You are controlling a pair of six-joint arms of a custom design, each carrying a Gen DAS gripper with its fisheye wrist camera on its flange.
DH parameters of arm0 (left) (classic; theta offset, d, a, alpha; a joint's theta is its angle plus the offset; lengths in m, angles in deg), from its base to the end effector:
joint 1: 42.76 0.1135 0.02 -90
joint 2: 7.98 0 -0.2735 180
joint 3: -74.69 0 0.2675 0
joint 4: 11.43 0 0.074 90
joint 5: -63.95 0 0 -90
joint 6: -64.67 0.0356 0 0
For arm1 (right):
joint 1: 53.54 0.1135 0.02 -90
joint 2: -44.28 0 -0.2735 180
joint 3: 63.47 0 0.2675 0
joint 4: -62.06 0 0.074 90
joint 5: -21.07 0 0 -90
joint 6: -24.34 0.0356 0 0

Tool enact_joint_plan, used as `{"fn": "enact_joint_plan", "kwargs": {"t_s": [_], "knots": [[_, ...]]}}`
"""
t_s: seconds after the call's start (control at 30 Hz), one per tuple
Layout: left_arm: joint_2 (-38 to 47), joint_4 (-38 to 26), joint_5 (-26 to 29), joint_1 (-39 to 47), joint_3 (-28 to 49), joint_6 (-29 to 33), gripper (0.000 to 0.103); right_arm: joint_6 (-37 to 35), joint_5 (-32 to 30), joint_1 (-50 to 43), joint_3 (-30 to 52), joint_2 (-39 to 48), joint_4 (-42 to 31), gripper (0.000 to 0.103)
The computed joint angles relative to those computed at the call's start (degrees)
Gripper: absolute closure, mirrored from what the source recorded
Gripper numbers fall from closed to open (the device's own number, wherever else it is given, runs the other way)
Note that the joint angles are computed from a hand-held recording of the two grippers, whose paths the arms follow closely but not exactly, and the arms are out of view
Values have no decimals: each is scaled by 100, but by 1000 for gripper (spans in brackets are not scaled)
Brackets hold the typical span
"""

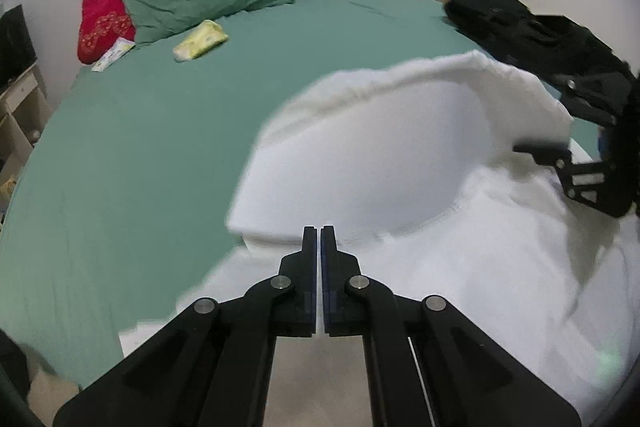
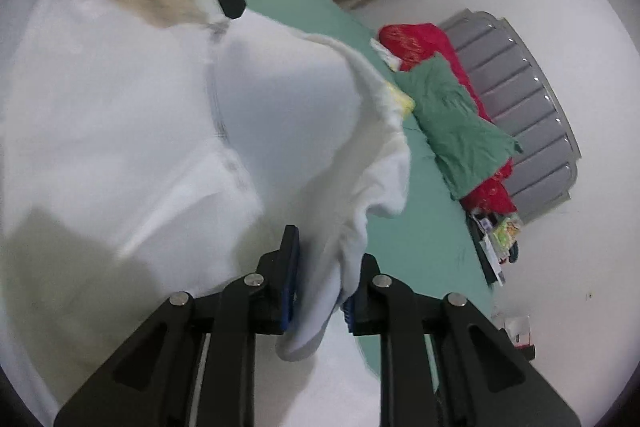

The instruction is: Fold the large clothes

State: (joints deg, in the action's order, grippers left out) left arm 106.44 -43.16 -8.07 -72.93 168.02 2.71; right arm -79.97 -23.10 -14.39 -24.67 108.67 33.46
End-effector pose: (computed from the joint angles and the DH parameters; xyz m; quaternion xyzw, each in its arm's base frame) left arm 0.3816 -0.2346 0.1803 0.4989 0.7937 -0.1539 0.3121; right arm 0.1719 0.1070 0.1645 -0.2873 0.8367 -0.3009 0.3562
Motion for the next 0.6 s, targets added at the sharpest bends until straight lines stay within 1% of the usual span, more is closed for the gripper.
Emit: {"fn": "enact_joint_plan", "kwargs": {"t_s": [0.03,0.07,0.13,0.17,0.2,0.27,0.3,0.33,0.37,0.4,0.43,0.47,0.5,0.53,0.57,0.6], "knots": [[-166,-45,6,2,-177,87,101,139,68,199,8,-114,-273,83],[-251,-49,-41,-22,-257,90,101,72,88,220,-21,-185,-313,83],[-549,-204,-30,17,-467,108,101,106,210,454,1,-258,-634,83],[-745,-350,21,58,-545,63,100,-79,133,377,-16,-337,-642,83],[-880,-434,30,88,-577,20,100,-76,129,442,-2,-363,-783,83],[-1222,-563,151,164,-681,-60,100,114,148,619,18,-511,-1214,83],[-1416,-599,202,211,-740,-106,100,194,41,627,27,-660,-1456,83],[-1536,-610,237,247,-759,-151,98,321,19,676,24,-803,-1728,83],[-1634,-627,266,274,-756,-201,95,387,40,720,28,-898,-1919,83],[-1665,-676,288,290,-683,-278,88,539,17,796,15,-1073,-2281,83],[-1628,-691,289,291,-585,-383,79,834,-39,896,61,-1132,-2657,83],[-1603,-641,308,304,-534,-530,75,1146,-121,956,137,-1200,-3043,82],[-1558,-569,317,303,-491,-677,66,1619,-114,1185,199,-1192,-3408,78],[-1506,-507,329,288,-464,-799,59,1946,-215,1231,259,-1390,-3788,76],[-1397,-492,366,248,-381,-925,58,2200,-390,1216,327,-1596,-4064,75],[-1231,-549,441,196,-260,-1035,58,2532,-736,1123,452,-1983,-4407,74]]}}
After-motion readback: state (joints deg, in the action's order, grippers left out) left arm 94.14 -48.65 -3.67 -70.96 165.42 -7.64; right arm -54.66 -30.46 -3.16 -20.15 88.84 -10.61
